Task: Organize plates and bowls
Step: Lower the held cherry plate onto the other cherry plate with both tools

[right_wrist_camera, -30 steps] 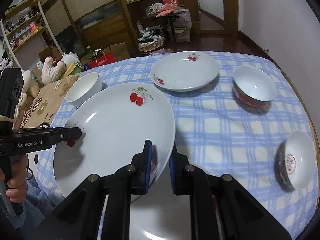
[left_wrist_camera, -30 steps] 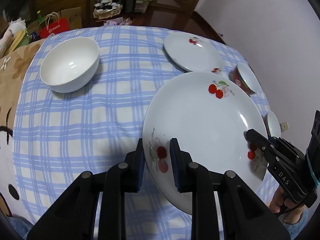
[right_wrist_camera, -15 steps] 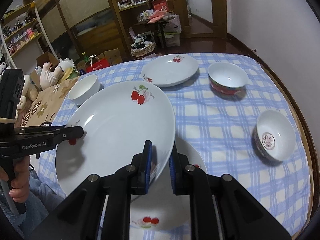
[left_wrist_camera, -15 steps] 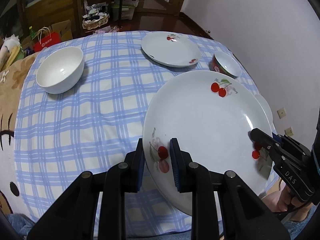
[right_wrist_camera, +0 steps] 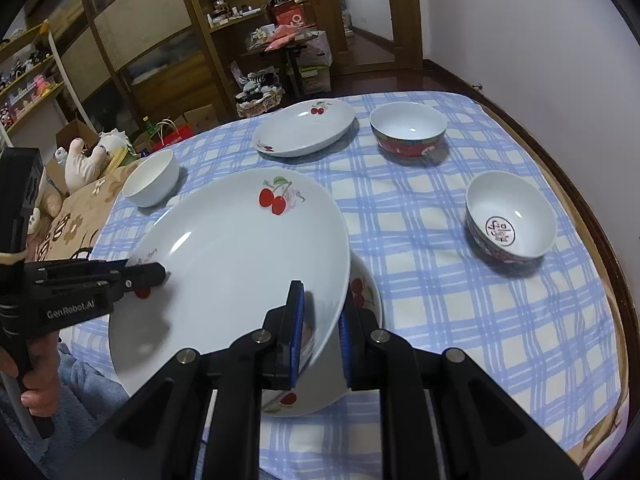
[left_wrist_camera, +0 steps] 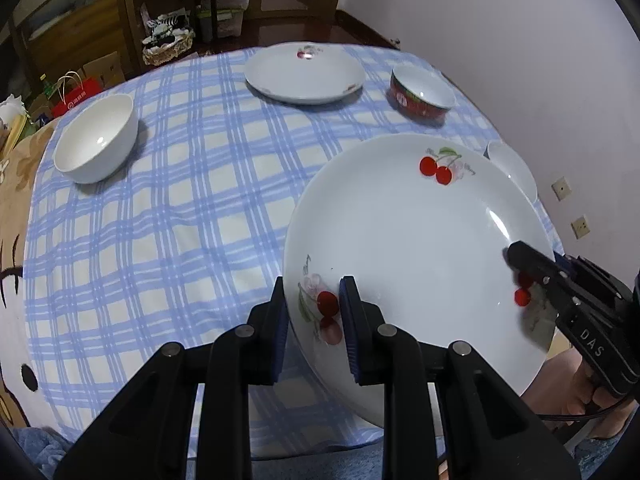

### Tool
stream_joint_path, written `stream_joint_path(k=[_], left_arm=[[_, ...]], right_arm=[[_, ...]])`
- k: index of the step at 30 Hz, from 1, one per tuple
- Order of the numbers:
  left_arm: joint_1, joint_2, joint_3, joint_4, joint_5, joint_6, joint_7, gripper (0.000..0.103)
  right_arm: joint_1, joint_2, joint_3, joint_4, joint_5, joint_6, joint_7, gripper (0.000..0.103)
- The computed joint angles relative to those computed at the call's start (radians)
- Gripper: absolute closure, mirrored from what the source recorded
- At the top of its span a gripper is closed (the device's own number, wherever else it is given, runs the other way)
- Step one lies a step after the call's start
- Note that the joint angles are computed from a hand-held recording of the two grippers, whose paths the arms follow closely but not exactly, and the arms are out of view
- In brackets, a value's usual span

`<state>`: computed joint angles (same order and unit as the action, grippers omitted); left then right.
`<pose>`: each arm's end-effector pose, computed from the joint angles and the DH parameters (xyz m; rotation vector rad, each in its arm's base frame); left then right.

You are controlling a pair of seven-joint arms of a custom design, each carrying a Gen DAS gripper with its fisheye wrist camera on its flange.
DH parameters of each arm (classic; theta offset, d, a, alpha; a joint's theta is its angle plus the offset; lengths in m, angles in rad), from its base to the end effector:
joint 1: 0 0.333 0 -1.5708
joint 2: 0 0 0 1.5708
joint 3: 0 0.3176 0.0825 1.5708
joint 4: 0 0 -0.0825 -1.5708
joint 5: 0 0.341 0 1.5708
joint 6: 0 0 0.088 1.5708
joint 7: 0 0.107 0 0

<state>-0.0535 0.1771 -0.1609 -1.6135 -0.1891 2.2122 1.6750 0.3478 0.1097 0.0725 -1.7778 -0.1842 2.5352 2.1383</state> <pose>0.5981 -0.1280 0.5777 -1.8246 2.2993 -0.6695 0.5489 0.2451 0.5796 -1.7591 1.8200 -0.4236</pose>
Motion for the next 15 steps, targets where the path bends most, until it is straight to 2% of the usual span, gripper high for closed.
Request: stream_joint_path(k=[6,12,15], left_arm=[[-0.003,0.019,-0.002,0.001,-0.002,-0.020,-0.002,0.080],[-0.002,0.041,-0.004,0.015,-0.011,-0.047,-0.014,0.080],[-0.002,0.049,-0.005,0.020,-0.010,-0.057,-0.019,0.080]], right_arm=[[0.003,-0.008,-0.002,-0.036,-0.036,0.011,0.027,0.086],[-0.007,-0.003,-0.001,-0.052,0.004,0.024,0.015,0.086],[-0.006,0.008,-0.001,-0.045,0.007,0.000,0.007,0.086]])
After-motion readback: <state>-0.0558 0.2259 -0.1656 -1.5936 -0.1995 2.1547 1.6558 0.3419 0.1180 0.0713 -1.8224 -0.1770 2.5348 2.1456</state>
